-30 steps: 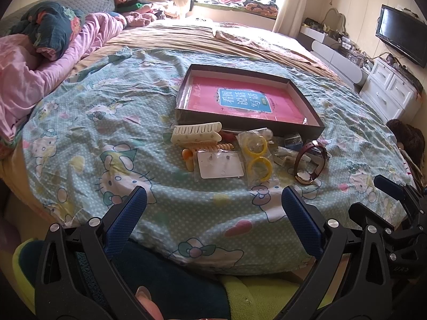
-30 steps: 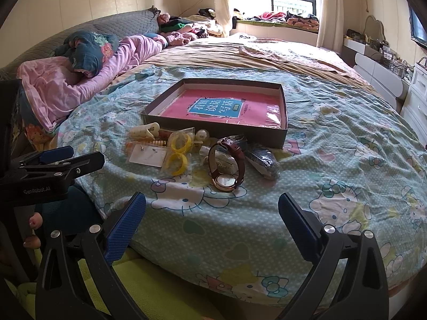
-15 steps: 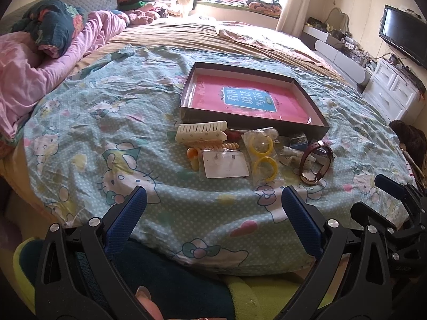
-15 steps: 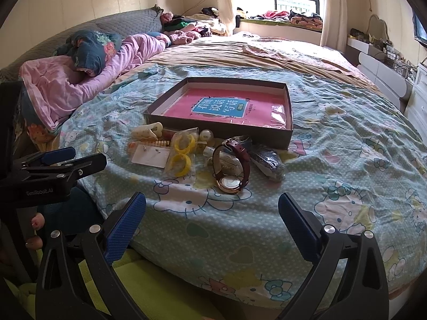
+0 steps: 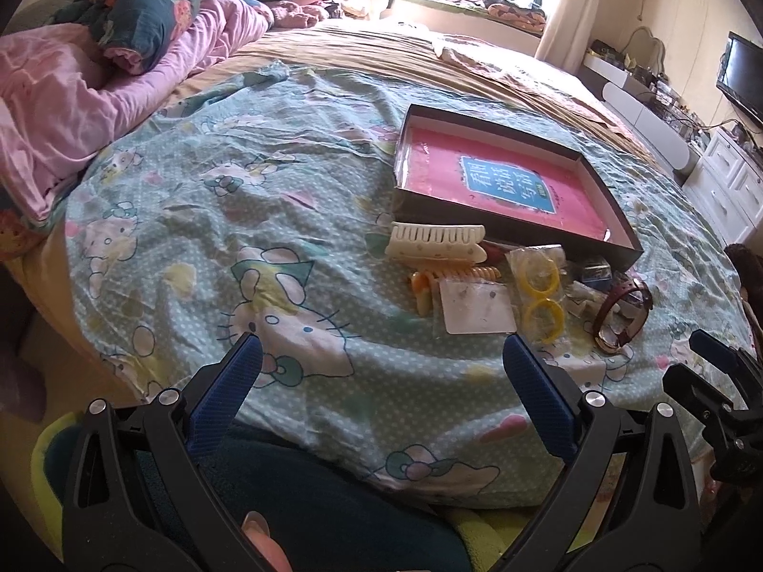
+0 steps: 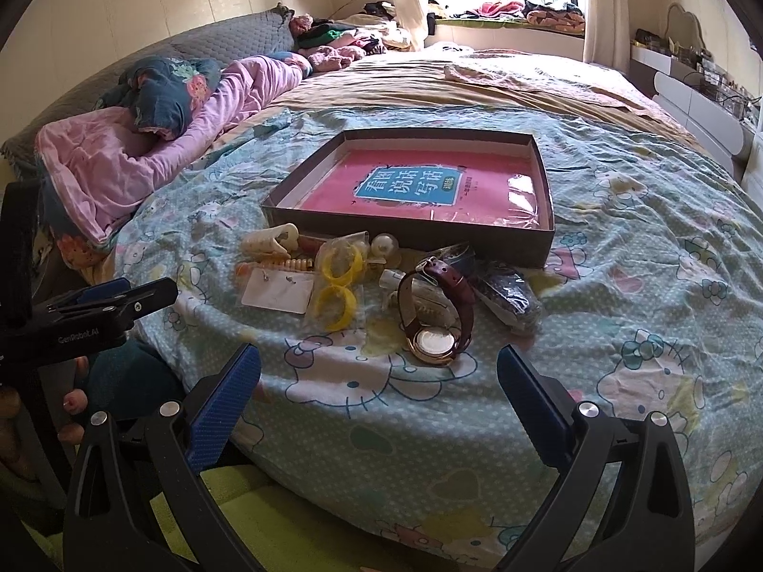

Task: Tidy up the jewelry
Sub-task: 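Grasp the white comb with the left tool while the right tool grasps the brown watch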

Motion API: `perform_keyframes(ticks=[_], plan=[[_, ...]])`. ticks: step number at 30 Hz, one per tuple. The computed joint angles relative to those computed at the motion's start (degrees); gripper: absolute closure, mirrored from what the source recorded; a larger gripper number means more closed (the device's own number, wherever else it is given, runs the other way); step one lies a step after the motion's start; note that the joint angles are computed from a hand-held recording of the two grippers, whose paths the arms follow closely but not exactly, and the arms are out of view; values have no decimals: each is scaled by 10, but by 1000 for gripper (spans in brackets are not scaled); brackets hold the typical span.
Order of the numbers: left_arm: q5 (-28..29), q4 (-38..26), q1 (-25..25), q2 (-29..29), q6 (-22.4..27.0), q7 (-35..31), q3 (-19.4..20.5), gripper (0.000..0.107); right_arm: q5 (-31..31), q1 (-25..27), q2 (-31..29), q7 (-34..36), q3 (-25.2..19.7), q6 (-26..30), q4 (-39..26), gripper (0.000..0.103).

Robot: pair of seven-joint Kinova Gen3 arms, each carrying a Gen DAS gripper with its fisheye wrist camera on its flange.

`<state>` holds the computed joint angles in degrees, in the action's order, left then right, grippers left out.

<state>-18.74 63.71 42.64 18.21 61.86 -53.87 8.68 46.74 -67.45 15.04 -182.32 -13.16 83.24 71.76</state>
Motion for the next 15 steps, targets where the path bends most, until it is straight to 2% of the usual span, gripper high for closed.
perform_keyframes(ticks=[6, 10, 15], plan=[[32, -16, -26, 16, 2, -23, 0, 13, 3, 15, 3, 3, 6, -17, 7, 4], [76, -48, -49, 41, 10, -60, 7, 13, 6, 21, 6, 13, 11, -20, 8, 5], [115, -110, -52, 83, 38, -90, 4, 13, 8, 29, 4, 15, 15, -31, 13, 5]])
